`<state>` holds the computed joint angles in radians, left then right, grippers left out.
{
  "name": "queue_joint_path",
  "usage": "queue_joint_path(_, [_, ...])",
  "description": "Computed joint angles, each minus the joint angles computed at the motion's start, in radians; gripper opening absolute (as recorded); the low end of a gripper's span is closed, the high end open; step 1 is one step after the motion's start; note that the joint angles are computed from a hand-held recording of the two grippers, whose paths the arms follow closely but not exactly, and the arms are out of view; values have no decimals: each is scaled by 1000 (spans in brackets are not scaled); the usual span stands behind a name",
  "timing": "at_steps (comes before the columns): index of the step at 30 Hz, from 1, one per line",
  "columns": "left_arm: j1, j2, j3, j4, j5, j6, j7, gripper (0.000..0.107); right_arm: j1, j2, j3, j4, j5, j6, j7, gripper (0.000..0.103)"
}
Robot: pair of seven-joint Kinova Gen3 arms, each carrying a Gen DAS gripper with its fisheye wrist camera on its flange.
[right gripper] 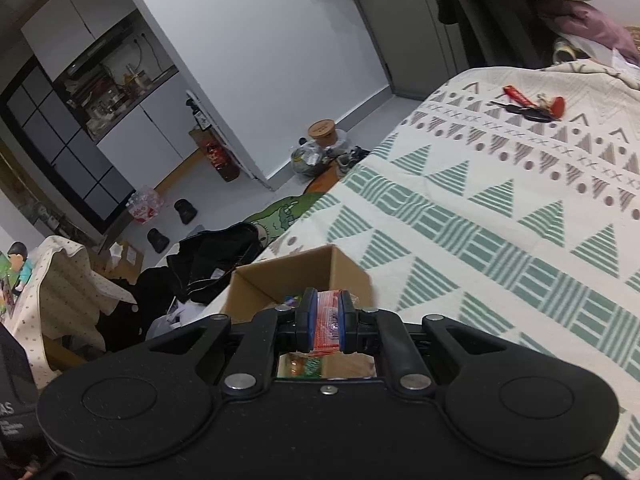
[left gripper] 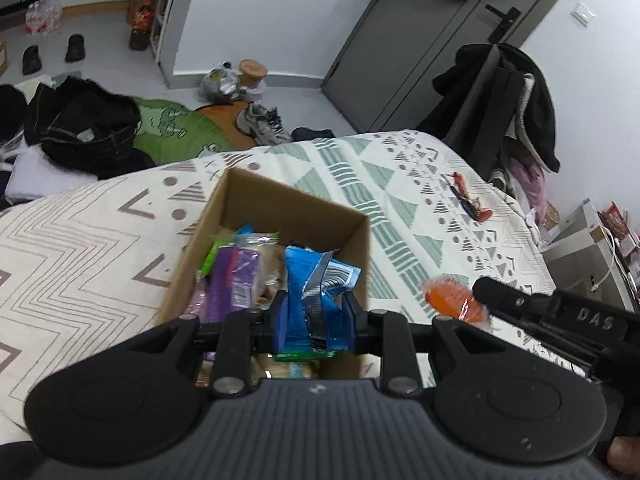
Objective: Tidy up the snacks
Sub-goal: 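Carry both held packets up and over the cardboard box, then open the left tool releasing the blue packet while the right tool releases the red packet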
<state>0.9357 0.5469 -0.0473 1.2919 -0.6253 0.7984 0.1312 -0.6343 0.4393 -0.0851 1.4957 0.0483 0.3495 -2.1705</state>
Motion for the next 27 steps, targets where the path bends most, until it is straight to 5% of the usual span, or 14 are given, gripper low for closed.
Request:
queue_joint_path(16, [-69,-51,28,119,33,-28,-19,27,-49,121,-4,-197,2,87,6,10])
queue_joint_path(23, [-87,-64,26,138,48,-52,-50,39,-69,170,1,-286,5,127,10,10])
queue_joint_path(27, [-100,-74,27,148,53,-58,-54,42,-80,176,11,-278,14,68,11,15])
